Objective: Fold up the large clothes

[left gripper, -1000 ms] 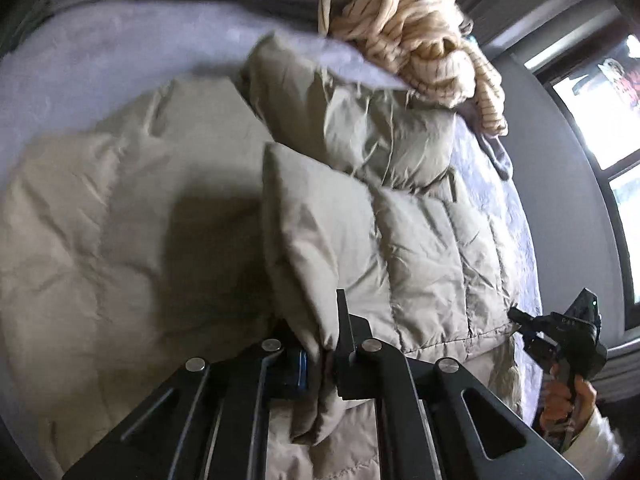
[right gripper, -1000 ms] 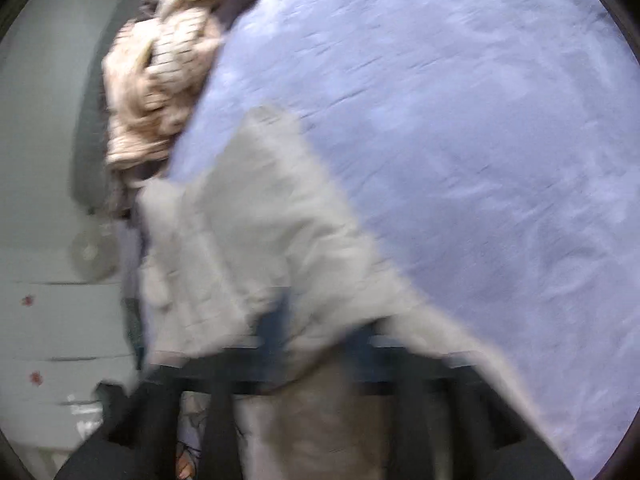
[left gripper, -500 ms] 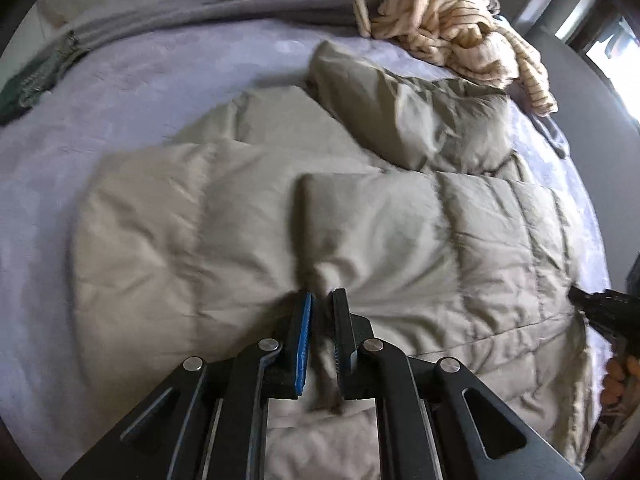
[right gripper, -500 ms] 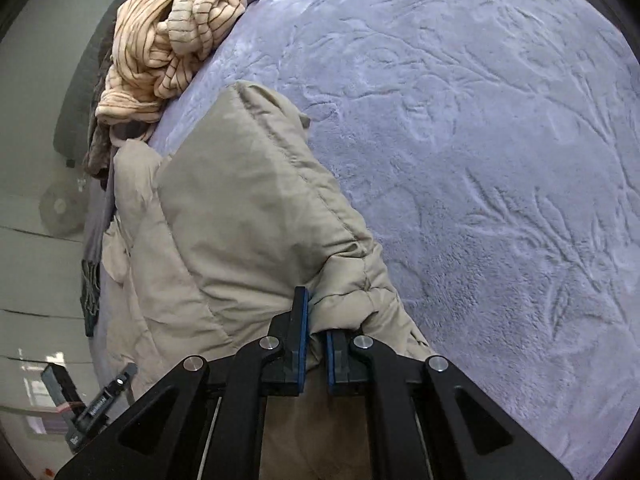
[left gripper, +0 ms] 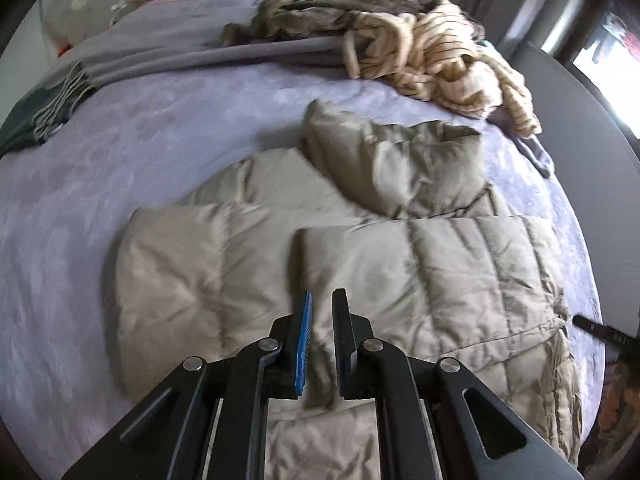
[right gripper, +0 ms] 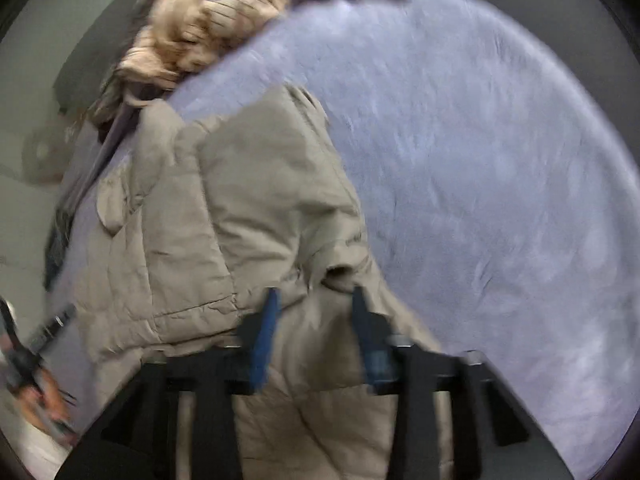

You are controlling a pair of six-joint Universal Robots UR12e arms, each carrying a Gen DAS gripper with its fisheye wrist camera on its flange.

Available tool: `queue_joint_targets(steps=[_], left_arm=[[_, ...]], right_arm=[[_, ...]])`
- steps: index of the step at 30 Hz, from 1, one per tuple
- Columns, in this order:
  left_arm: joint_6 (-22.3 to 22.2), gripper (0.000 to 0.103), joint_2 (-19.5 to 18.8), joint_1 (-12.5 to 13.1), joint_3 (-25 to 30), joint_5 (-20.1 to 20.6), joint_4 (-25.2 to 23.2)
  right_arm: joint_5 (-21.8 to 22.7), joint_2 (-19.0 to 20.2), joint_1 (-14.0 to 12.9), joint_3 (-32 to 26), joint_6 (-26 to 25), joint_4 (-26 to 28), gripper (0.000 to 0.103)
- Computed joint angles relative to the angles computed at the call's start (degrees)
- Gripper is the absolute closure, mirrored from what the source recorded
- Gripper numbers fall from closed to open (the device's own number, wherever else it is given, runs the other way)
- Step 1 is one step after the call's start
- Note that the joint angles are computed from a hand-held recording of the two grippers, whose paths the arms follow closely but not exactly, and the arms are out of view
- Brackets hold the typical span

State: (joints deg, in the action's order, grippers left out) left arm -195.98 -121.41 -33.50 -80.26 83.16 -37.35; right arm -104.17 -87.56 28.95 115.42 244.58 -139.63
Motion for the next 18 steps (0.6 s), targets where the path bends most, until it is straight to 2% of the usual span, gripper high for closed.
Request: queue_joint_targets(steps=[2, 4, 6, 8, 11, 12, 16, 18], left_arm=[[0.88, 0.091, -0.9, -0.65, 1.34, 0.59, -0.03], [0.61, 0.091, -2.56, -1.35, 3.35, 1.37, -1.87], [0.07, 0.091, -4.81, -2.61, 6.07, 5.87, -5.41], [-0.4, 0.091, -6.33, -3.15, 7.47, 7.75, -7.09], [-0.6, 0.091, -7.4, -3.15, 7.54, 7.72, -6.01], [-0.8, 0.091, -7.57, -3.01, 7.44, 7.18, -5.4], [-0.47, 0.091, -7.99, -2.87, 7.78, 6.34, -5.05], [-0.46, 0.091, -8.0, -2.92, 7.96, 6.52, -5.34]], right_arm=[[-2.52, 0.25, -0.31, -0.8, -1.82, 0.28, 0.089], [-1.33, 0.63, -1.86, -0.59, -3.28, -2.45, 0.089], [0.34, 1.67, -3.37, -0.47, -4.27, -5.09, 0.089], [1.17, 2.94, -4.07, -1.0, -5.06, -4.89, 0.089], [2.5, 5.3, -4.9, -1.68, -6.02, -3.07, 0.089], [3.0, 5.82, -5.21, -1.37, -5.84, -3.26, 0.092], [2.55, 6.51, -5.57, -0.11, -4.98, -5.49, 0.093], [2.33, 6.65, -5.52, -0.36, -4.86, -4.9, 0.093]])
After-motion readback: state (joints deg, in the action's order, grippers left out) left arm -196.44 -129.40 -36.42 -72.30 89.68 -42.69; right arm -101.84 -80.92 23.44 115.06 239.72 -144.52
